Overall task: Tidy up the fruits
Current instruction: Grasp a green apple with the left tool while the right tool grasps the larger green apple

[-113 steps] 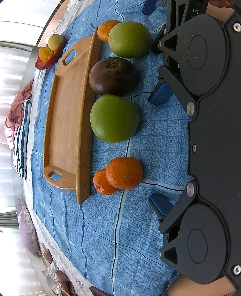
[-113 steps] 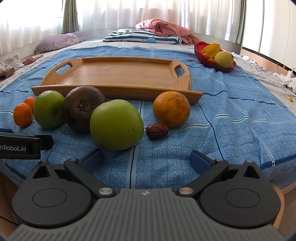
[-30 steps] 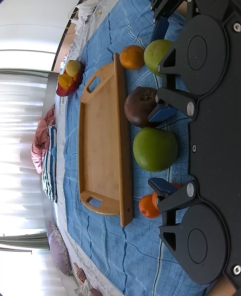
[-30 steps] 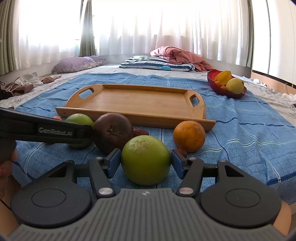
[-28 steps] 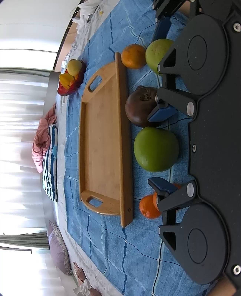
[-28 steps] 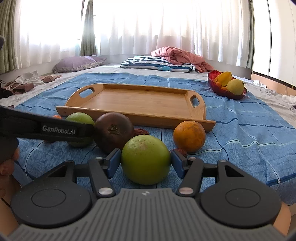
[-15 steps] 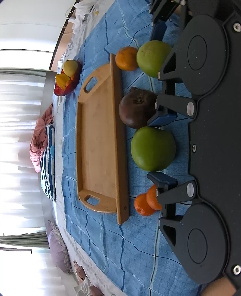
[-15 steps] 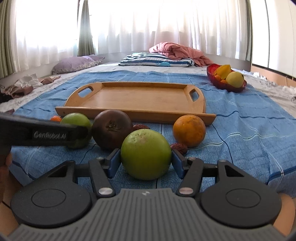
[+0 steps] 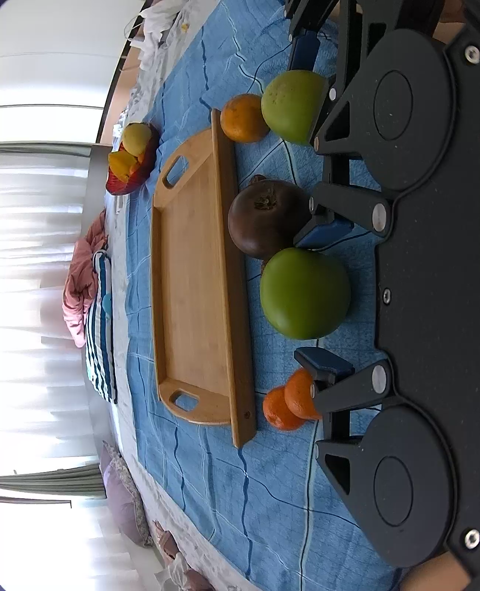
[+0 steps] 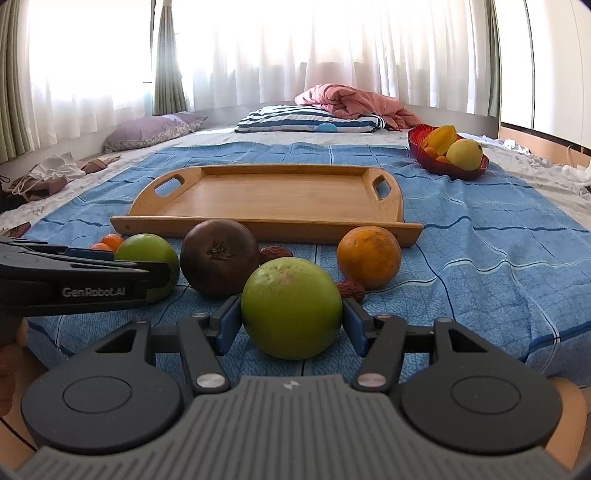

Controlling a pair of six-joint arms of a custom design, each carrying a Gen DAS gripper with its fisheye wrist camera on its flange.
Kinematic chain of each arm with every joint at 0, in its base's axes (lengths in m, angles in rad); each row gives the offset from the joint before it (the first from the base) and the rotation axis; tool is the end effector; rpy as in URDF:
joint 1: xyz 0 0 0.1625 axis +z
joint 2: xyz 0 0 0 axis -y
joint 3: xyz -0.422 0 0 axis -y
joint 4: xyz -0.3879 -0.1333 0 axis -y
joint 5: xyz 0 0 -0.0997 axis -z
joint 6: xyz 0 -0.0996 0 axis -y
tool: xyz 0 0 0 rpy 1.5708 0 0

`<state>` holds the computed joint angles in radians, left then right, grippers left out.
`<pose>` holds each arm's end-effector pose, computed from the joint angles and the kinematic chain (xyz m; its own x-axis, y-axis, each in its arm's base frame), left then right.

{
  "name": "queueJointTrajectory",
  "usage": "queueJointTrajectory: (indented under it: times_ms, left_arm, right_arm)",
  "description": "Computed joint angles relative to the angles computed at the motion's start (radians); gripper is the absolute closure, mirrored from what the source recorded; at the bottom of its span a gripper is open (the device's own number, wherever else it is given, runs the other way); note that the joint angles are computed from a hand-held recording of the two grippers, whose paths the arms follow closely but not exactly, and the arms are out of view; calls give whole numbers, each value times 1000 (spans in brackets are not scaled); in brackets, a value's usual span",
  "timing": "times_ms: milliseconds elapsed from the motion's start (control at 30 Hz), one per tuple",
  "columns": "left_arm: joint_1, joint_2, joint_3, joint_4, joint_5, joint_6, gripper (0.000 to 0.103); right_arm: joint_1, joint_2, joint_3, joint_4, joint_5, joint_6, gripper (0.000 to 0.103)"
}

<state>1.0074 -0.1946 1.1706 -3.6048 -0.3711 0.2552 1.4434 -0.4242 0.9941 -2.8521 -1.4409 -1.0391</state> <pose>-0.1890 -0.7225 -0.0080 -0.6502 -0.3722 -0.6624 0.4404 0.5258 -0.7277 0.0369 -0.8629 0.1172 -0.5870 -0.6262 0.5130 -0.8082 0.4172 -0.4156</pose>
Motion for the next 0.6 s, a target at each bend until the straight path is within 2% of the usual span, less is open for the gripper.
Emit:
queueJointTrajectory:
  times_ms: [400, 600]
  left_arm:
    - [25, -1, -13, 72, -19, -65, 44]
    - [30, -1, -19, 100, -22, -85, 48]
  right_arm:
    - [2, 16, -16, -8, 0, -12, 41]
    - [4, 25, -25, -12, 0, -13, 40]
